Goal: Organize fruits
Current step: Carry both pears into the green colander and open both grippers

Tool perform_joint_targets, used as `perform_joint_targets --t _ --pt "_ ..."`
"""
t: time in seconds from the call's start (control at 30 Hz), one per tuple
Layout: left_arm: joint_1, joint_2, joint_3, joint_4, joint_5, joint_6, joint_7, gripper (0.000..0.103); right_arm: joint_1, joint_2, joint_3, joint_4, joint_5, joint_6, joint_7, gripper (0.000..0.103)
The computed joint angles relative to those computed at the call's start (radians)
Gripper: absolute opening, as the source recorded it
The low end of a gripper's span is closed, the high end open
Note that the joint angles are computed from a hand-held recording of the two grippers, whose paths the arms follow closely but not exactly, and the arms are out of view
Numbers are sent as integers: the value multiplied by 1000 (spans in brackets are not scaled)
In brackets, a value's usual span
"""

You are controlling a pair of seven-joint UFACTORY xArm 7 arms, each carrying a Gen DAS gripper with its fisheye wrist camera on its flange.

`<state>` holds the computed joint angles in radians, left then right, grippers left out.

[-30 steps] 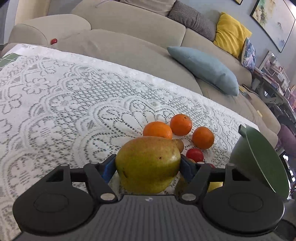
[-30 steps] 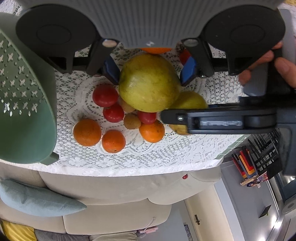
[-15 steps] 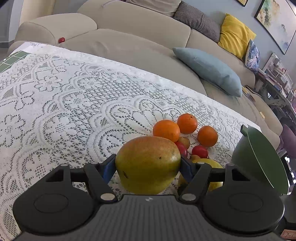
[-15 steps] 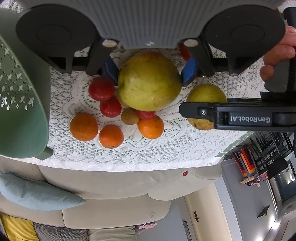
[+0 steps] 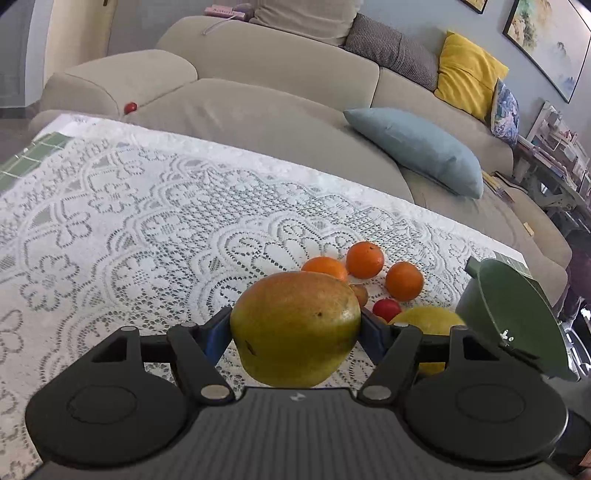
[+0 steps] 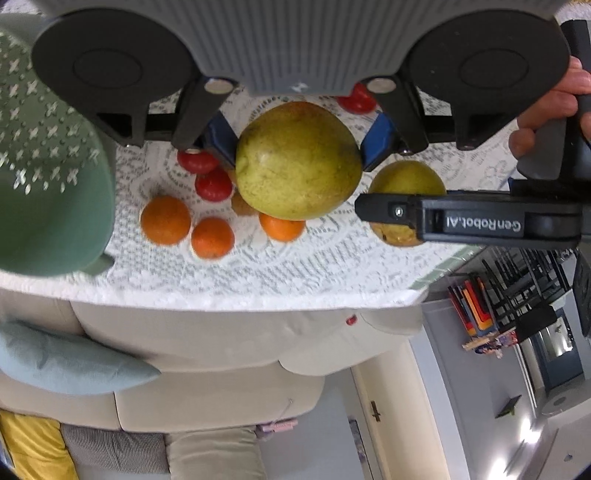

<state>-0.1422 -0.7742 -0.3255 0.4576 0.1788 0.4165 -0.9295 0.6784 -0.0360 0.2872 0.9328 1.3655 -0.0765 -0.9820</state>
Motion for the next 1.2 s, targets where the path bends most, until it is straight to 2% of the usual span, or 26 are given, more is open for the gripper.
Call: perform_joint_targets --t 0.1,0.17,0.23,0.37,0.53,0.63,0.73,0.93,1.07,1.2 --pt "-16 -8 -5 39 -1 53 9 81 -34 -71 3 -65 -213 22 183 68" --pt "-29 1 -4 74 -3 79 23 81 -91 -124 19 -102 -372 62 316 68" --pt "-38 18 -11 110 1 99 38 81 -98 -173 -13 -121 -432 108 337 68" --pt "-57 92 -28 205 17 114 80 81 -183 -263 -42 -138 -654 256 430 68" --pt "-94 240 -44 341 43 113 153 81 -233 -305 -119 -108 -867 441 463 68" --pt "-141 346 -27 425 31 111 214 81 -262 -306 -156 -90 -977 513 496 68" --pt "-180 451 -13 511 17 122 253 81 -291 -279 -187 -61 -1039 565 512 68" --pt "-258 643 19 675 -10 159 310 81 -350 -190 -220 21 -1088 665 474 68" --pt "-297 750 44 777 2 229 334 81 -374 -123 -206 82 -1124 714 421 68" --pt "-332 837 68 865 1 318 380 81 -385 -86 -198 116 -1103 777 354 68"
